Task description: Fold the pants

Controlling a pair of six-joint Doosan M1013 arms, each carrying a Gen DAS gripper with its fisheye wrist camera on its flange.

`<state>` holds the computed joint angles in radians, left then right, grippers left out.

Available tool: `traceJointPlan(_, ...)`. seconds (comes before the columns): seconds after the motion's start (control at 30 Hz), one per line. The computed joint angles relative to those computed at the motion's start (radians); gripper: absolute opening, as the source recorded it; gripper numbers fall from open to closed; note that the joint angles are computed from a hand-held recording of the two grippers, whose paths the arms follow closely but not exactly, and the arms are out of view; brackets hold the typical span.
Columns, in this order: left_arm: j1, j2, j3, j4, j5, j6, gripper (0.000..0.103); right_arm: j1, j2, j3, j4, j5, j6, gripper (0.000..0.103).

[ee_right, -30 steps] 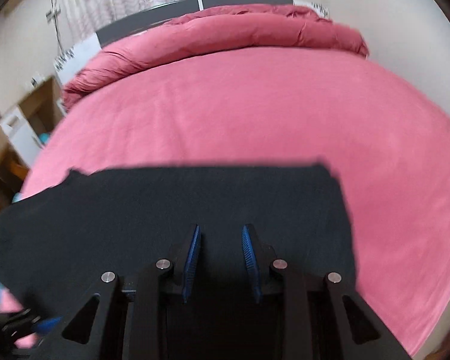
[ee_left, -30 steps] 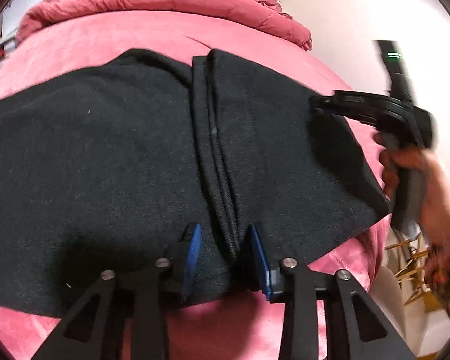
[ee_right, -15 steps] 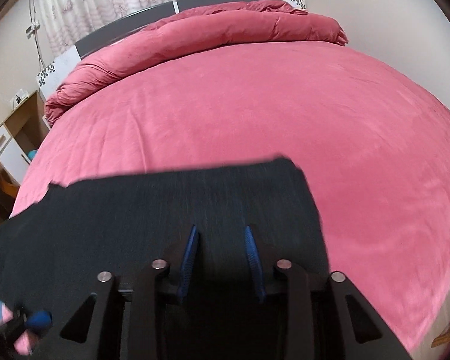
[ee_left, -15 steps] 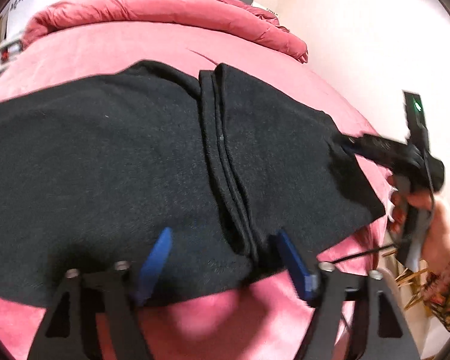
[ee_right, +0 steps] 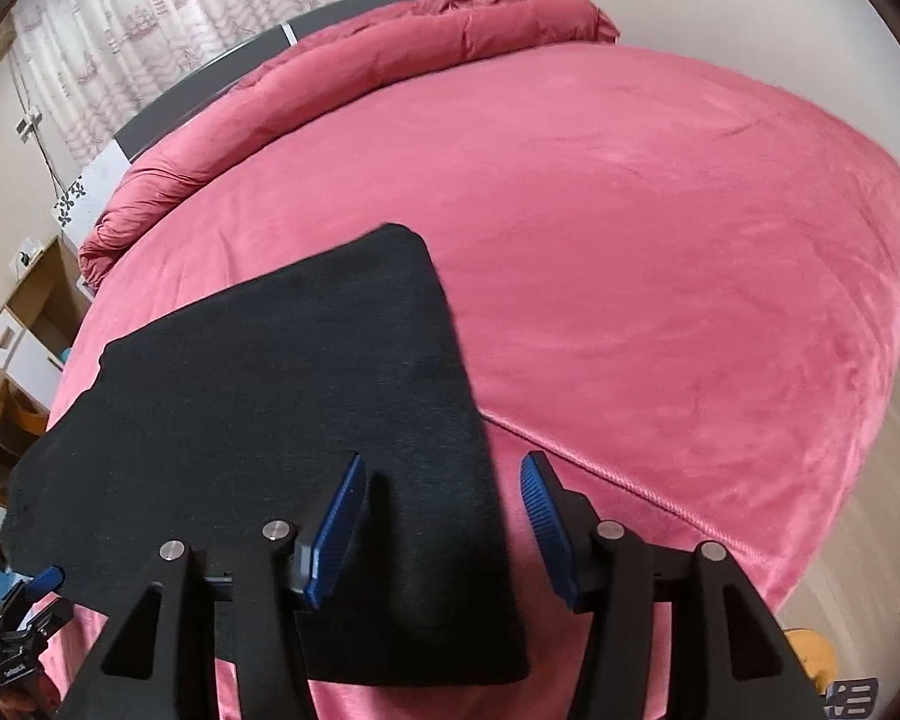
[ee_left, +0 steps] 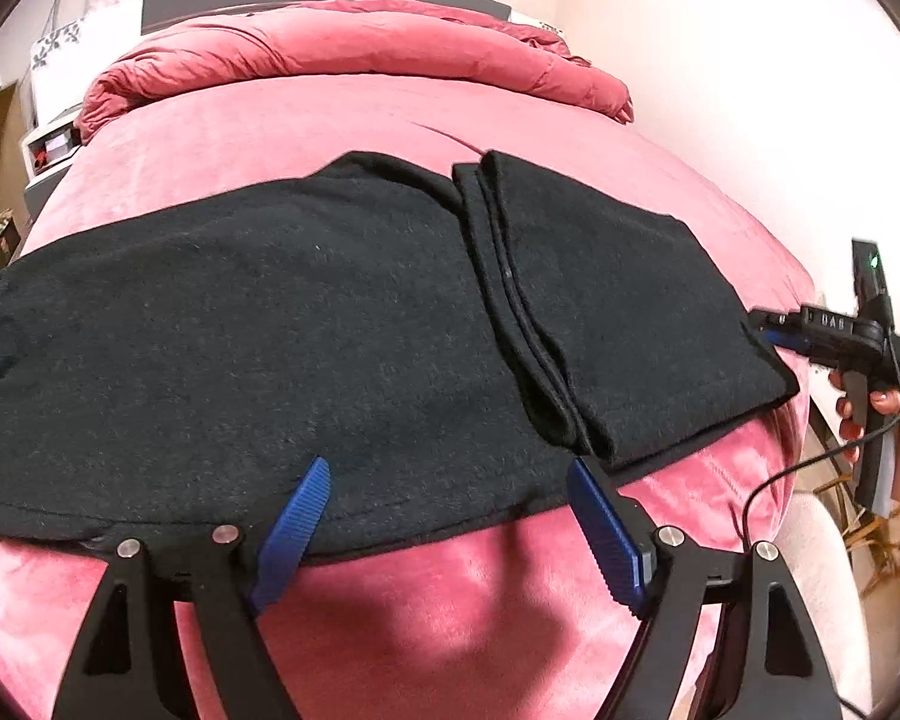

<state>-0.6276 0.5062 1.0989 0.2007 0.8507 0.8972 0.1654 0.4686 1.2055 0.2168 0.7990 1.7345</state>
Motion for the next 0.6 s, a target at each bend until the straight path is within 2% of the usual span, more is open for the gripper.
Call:
traceJointPlan(0.03,0.002,0.007,-0.013,-0.003,0.007,-0.003,0.083,-0.015,0.010,-0.008,0.088,0.028,-0.063,0.055)
traceJointPlan(0.17,0.016,0.030,-0.057,-0.054,0.019,-0.004,0.083,-0.045,0.050,-0.045,0.244,0.125,-0.194,0.058)
traceJointPlan(0.27,0.019,0.051,-0.097,-0.080,0.025,0.036,0.084,-0.066,0.068,-0.050,0.381,0.167,-0.280,0.061)
traceJointPlan(0.43,0.007,0.130,-0.223,-0.076,0.123,0.153,0.084,-0.102,0.082,-0.025,0.603,0.178,-0.359,0.061)
traceJointPlan(0.53,-0.007,0.186,-0.305,-0.021,0.250,0.186,0.086,-0.119,0.079,0.009,0.711,0.167,-0.376,0.061)
traceJointPlan(0.6,-0.003,0.184,-0.290,-0.022,0.226,0.164,0.090,-0.111,0.075,0.009,0.686,0.148,-0.361,0.061)
